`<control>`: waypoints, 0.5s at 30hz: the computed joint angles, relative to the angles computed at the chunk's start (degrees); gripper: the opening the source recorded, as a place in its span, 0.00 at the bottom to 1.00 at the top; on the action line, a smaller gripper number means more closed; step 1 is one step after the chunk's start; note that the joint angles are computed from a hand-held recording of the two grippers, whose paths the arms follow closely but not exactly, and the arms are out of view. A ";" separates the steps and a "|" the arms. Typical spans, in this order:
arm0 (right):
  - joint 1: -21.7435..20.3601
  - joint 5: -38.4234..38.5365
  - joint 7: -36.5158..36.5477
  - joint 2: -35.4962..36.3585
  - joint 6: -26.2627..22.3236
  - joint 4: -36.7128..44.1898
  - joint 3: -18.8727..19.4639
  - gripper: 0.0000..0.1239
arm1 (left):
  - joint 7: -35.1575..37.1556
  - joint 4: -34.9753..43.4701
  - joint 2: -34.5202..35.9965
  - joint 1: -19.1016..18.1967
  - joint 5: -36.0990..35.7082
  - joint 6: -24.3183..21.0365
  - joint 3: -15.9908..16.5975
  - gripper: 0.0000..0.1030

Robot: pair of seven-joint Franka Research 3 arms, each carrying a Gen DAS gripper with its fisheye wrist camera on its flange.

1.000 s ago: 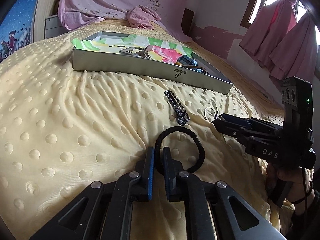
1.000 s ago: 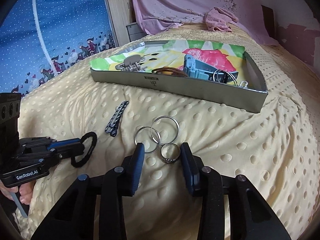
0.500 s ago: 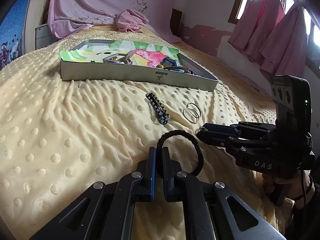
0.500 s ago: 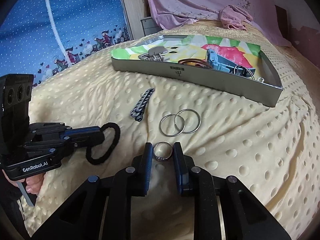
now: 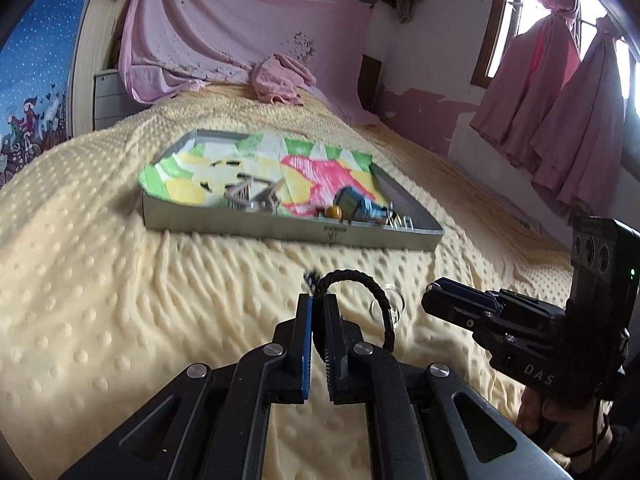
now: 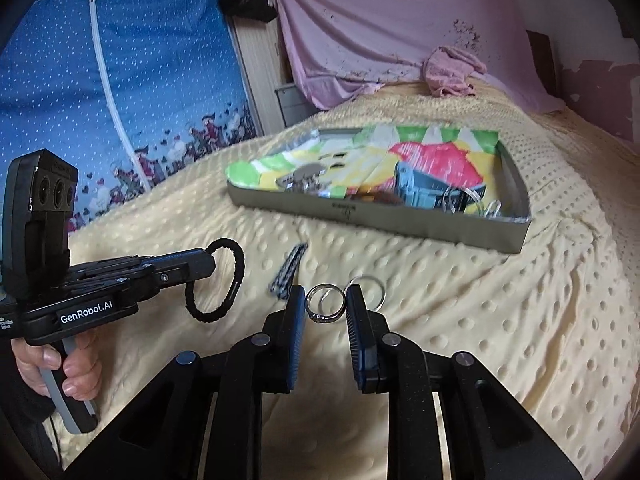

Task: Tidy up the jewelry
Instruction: 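Grasp the black hair tie with the left tool while the right tool grasps the single silver ring, then carry hair tie and ring over the tray and open both tools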

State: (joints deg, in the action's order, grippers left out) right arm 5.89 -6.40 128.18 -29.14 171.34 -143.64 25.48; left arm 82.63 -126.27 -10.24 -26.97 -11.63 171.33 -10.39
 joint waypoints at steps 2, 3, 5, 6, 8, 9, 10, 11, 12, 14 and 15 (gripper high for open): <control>-4.81 -2.26 2.48 -0.52 1.09 0.66 3.37 0.15 | -2.08 2.34 1.92 1.46 2.41 0.99 -1.06 0.06; -6.77 -2.85 3.83 -0.77 2.48 0.57 4.53 0.15 | -3.96 3.33 2.76 2.53 4.40 1.30 -1.91 0.06; -10.40 -3.00 6.05 -1.01 5.28 0.24 6.53 0.15 | -11.69 7.01 5.91 6.13 12.96 1.37 -4.49 0.06; -12.52 -2.97 6.98 -1.08 5.99 0.38 7.83 0.15 | -13.57 8.42 7.12 6.62 15.00 1.40 -4.80 0.06; -15.94 -3.09 7.64 -0.89 6.12 1.26 9.73 0.15 | -17.19 11.91 10.20 7.23 18.54 1.35 -5.08 0.06; -17.79 -3.51 7.81 -0.80 5.76 1.93 10.69 0.15 | -17.80 13.81 11.79 7.29 19.21 0.93 -5.14 0.06; -19.79 -4.08 8.20 -0.80 5.32 2.66 11.83 0.15 | -19.44 16.00 13.58 7.27 21.21 0.15 -4.99 0.06; -20.90 -4.53 8.33 -0.50 4.88 3.30 12.26 0.15 | -20.79 17.84 15.14 7.17 22.75 -0.44 -4.82 0.06; -22.09 -5.10 8.50 0.11 4.09 4.22 12.67 0.15 | -21.42 19.45 16.48 7.14 23.47 -1.06 -4.82 0.06; -24.20 -6.79 9.31 1.83 3.33 6.07 13.69 0.15 | -21.99 22.62 19.10 7.24 23.75 -2.50 -5.02 0.06; -24.25 -7.63 9.07 3.47 2.47 7.16 13.32 0.15 | -22.39 23.98 20.15 7.15 24.06 -3.47 -5.00 0.06</control>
